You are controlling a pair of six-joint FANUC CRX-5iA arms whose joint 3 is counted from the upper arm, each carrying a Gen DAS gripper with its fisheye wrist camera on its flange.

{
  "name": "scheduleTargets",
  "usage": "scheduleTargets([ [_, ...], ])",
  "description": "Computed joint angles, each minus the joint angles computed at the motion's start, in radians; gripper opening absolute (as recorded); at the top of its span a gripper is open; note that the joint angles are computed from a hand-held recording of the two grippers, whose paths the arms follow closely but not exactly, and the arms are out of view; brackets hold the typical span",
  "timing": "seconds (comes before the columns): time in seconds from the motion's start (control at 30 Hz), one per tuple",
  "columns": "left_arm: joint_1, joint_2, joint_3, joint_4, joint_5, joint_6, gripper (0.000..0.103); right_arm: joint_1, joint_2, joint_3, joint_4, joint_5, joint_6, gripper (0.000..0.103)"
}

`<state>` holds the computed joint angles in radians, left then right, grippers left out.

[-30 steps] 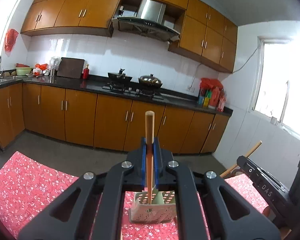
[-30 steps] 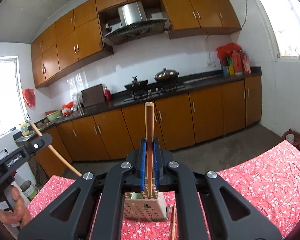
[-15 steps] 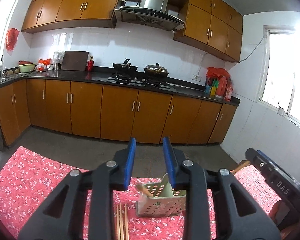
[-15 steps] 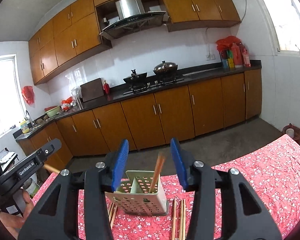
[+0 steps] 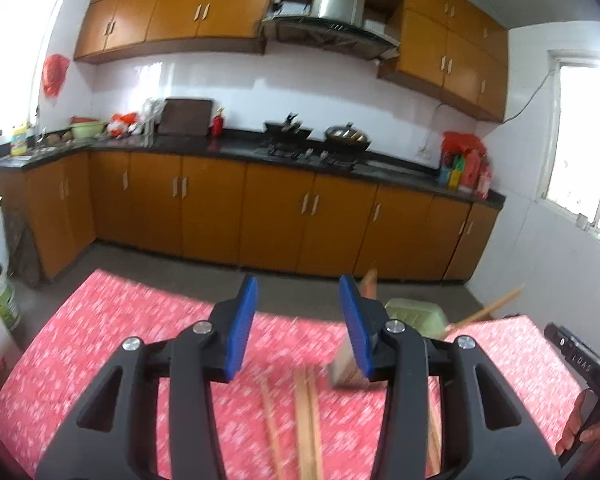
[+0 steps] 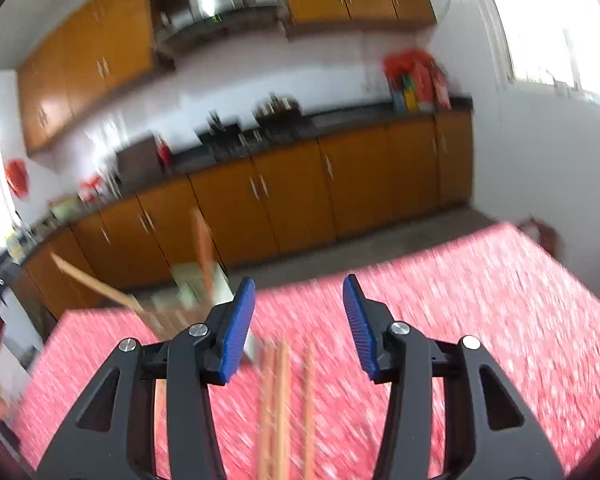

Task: Organize utensils
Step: 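Lower the right tool onto a chopstick and grasp it while the left tool grasps another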

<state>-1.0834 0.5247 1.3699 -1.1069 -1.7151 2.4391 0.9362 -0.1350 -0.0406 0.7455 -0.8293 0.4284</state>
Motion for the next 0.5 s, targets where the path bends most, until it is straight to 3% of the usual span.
scheduleTargets([
  [0.07,0.004,-0.062,-0.135,0.036,-0.028,0.065,0.043,-0.001,0.008,-0.001,-0.093,-0.043,0.051,0.045],
  [0.13,0.018,-0.105,-0.231,0.088,-0.032,0.117,0.043,-0.008,0.023,0.011,-0.226,-0.077,0.125,0.028],
  [0.2,0.048,-0.147,-0.334,0.171,-0.032,0.177,0.043,-0.013,0.037,0.020,-0.324,-0.100,0.177,0.021],
  [0.27,0.069,-0.178,-0.414,0.235,-0.020,0.232,0.042,-0.011,0.050,0.017,-0.387,-0.109,0.212,0.020],
  [0.5,0.096,-0.215,-0.559,0.355,0.030,0.325,0.042,0.023,0.088,0.009,-0.408,-0.140,0.244,0.020],
])
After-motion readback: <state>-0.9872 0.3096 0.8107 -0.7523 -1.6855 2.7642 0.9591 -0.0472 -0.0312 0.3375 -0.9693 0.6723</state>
